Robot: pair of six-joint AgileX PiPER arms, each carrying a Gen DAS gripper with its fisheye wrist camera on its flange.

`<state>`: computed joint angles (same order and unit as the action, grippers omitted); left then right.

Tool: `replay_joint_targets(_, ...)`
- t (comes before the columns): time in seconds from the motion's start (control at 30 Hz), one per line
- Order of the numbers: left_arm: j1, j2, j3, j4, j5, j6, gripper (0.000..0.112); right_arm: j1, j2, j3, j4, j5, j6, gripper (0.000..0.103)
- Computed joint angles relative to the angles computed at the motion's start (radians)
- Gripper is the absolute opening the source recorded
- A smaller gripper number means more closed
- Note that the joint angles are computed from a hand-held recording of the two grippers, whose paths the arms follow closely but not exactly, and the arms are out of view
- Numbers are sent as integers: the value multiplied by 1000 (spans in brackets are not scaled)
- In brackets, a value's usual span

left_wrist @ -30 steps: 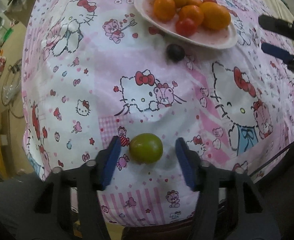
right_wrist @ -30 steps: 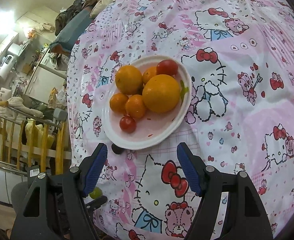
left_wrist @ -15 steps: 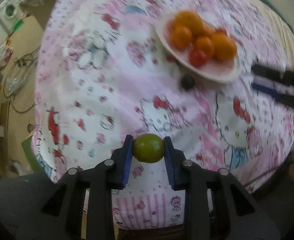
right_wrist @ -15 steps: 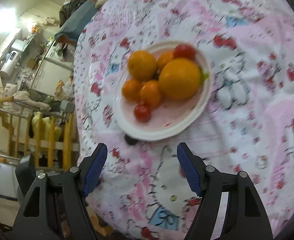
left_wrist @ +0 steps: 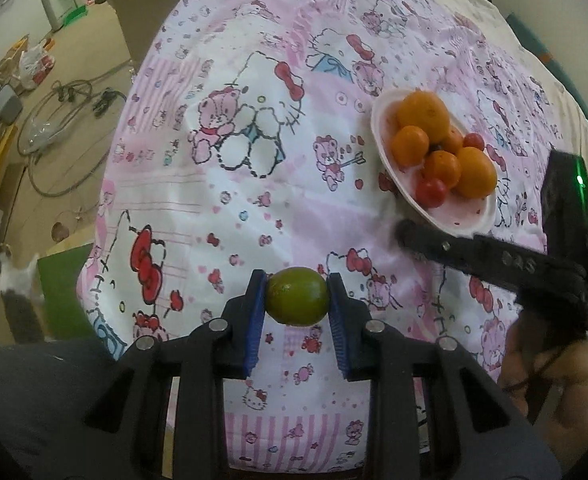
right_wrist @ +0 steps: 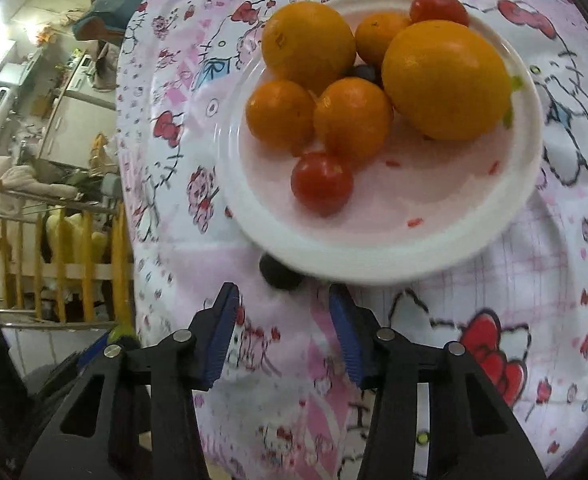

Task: Organize fruits
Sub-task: 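Grasp the dark plum with the right tool while the left tool holds the lime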

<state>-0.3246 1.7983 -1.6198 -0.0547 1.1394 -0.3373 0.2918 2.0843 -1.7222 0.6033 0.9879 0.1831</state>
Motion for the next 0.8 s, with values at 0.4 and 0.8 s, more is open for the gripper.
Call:
replay_joint_targets(0.4, 7, 2, 14, 4, 3, -6, 26, 32, 7, -23, -102, -5, 41, 25)
replay_joint_targets(0.8, -47, 49, -51, 40, 28, -38, 26, -109, -220, 212, -29, 15, -41, 25)
